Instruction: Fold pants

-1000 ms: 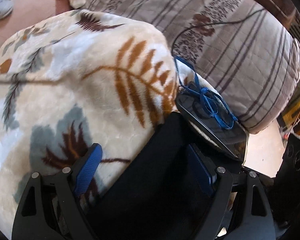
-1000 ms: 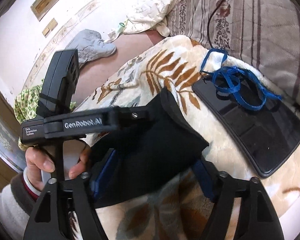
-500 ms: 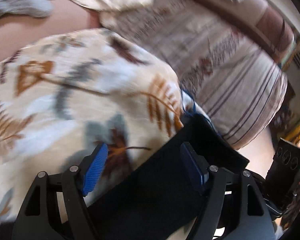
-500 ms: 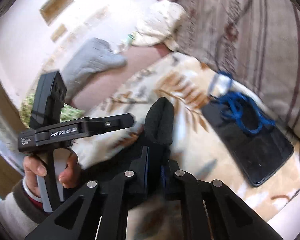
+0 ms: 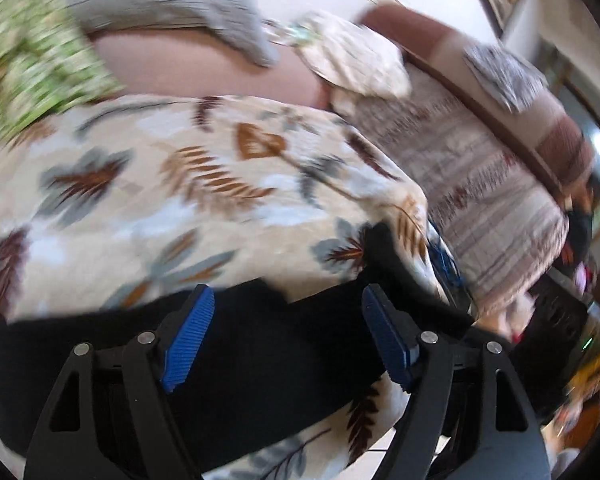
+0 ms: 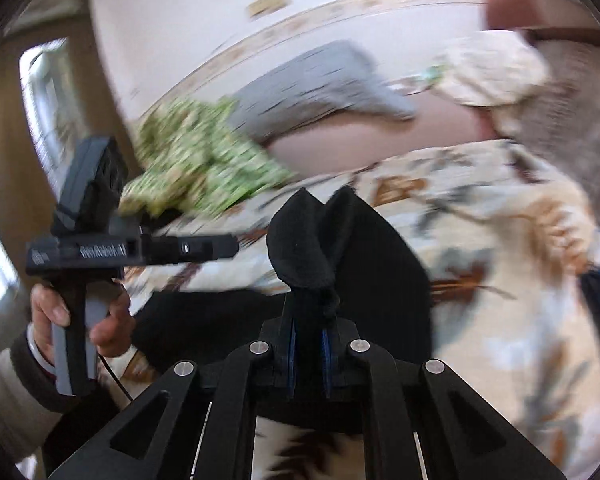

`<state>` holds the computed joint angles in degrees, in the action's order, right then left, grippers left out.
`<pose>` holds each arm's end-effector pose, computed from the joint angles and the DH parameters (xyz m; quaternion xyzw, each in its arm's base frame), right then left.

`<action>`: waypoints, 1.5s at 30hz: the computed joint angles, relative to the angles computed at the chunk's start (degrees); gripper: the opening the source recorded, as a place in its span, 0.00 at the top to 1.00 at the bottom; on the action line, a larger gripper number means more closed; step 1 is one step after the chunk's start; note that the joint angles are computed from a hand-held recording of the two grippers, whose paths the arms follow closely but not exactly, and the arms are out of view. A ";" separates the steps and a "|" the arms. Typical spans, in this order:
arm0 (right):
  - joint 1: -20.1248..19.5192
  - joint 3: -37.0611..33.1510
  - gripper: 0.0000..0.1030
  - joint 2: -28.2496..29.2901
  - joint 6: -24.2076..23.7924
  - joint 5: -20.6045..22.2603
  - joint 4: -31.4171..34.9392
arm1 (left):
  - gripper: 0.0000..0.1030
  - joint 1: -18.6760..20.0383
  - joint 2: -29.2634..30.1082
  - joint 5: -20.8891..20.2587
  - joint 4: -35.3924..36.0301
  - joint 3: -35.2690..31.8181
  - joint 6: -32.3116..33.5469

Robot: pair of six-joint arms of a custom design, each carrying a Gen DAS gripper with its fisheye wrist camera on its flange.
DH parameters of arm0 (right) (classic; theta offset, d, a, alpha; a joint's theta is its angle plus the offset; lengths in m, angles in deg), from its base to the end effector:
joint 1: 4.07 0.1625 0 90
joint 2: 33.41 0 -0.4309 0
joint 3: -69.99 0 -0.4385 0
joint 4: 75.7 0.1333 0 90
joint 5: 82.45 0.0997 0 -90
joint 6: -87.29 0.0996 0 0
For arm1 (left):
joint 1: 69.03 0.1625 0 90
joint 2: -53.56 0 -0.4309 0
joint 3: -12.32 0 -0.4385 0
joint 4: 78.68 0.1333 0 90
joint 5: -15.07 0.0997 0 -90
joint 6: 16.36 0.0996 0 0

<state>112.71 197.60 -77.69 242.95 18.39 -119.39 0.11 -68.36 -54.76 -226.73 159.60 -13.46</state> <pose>0.2695 -0.2797 -0.1114 0.3525 -0.8301 0.4253 0.0764 0.0488 -0.3427 0.3156 0.1463 0.9347 -0.2999 0.1227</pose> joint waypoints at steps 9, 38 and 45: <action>-0.39 -8.87 0.61 6.85 4.49 -2.31 15.79 | 0.21 7.60 0.39 -3.02 -2.15 1.28 -1.27; -3.48 -7.07 0.54 5.55 2.43 6.27 8.96 | 0.70 -1.14 5.83 9.44 -5.19 6.72 -2.16; -2.04 -5.58 0.53 2.74 5.00 5.52 8.82 | 0.61 -1.46 -1.57 11.59 -3.43 7.27 -3.06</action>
